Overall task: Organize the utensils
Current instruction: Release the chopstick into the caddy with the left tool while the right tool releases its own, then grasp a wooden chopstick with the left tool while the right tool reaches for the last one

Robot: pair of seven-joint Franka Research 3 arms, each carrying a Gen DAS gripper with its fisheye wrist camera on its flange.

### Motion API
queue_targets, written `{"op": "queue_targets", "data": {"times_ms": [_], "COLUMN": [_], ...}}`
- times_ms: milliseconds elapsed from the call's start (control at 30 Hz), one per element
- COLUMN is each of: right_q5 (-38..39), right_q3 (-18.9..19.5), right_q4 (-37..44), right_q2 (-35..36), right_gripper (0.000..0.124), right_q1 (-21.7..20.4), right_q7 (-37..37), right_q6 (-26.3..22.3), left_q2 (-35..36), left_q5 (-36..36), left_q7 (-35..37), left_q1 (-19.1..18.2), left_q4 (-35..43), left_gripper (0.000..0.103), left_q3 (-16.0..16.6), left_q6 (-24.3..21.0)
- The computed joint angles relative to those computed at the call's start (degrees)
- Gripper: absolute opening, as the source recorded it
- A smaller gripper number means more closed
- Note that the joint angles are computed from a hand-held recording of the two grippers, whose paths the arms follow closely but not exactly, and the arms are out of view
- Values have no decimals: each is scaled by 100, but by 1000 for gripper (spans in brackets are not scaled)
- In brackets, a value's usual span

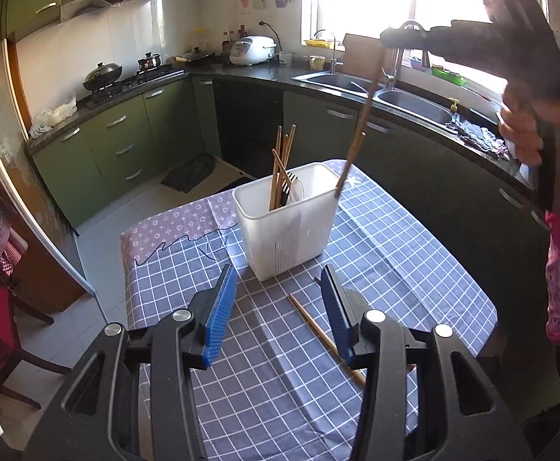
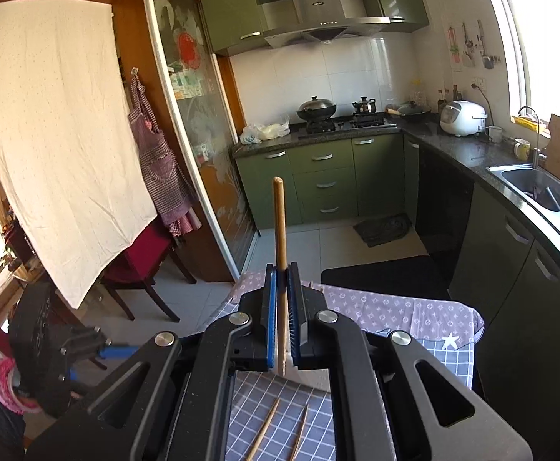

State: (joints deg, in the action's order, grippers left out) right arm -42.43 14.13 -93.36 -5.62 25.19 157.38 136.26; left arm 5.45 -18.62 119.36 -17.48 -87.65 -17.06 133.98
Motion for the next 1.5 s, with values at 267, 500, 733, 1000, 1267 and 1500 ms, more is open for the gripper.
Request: {"op": "queue_targets", "data": {"times_ms": [267,500,733,1000,1267,1500], "right_q5": [16,267,-399,-99,1217,1681], "right_q3": [-324,-615,-402,335,388,487], "right_q4": [871,835,70,-1360,-2962,-3544], "right_q2": [823,1110,289,-792,-1380,-1595], "right_gripper": [7,13,15,24,25,25], "right_q1": [230,470,583,365,26,-308], "right_q7": [-216,-480,38,243,223,127], "right_q6": [-774,-783,-349,-742,-264,159], "left_q2": [-114,-52,136,945,2036,2698], "left_q5": [-74,54,306,895,1493,1992], "left_q7": [126,18,-196,-1057,-2433,-3092], "left_q1": [-46,-65,-121,-347,-719,-1046], "left_q4": [-264,-199,-44,622,1607,2357], "left_gripper": [44,44,44,44,41,29], "left_q3": [2,5,-30,-133,-103,-26], "left_q6": [-300,-403,-584,-1547,-2390,-2733]}}
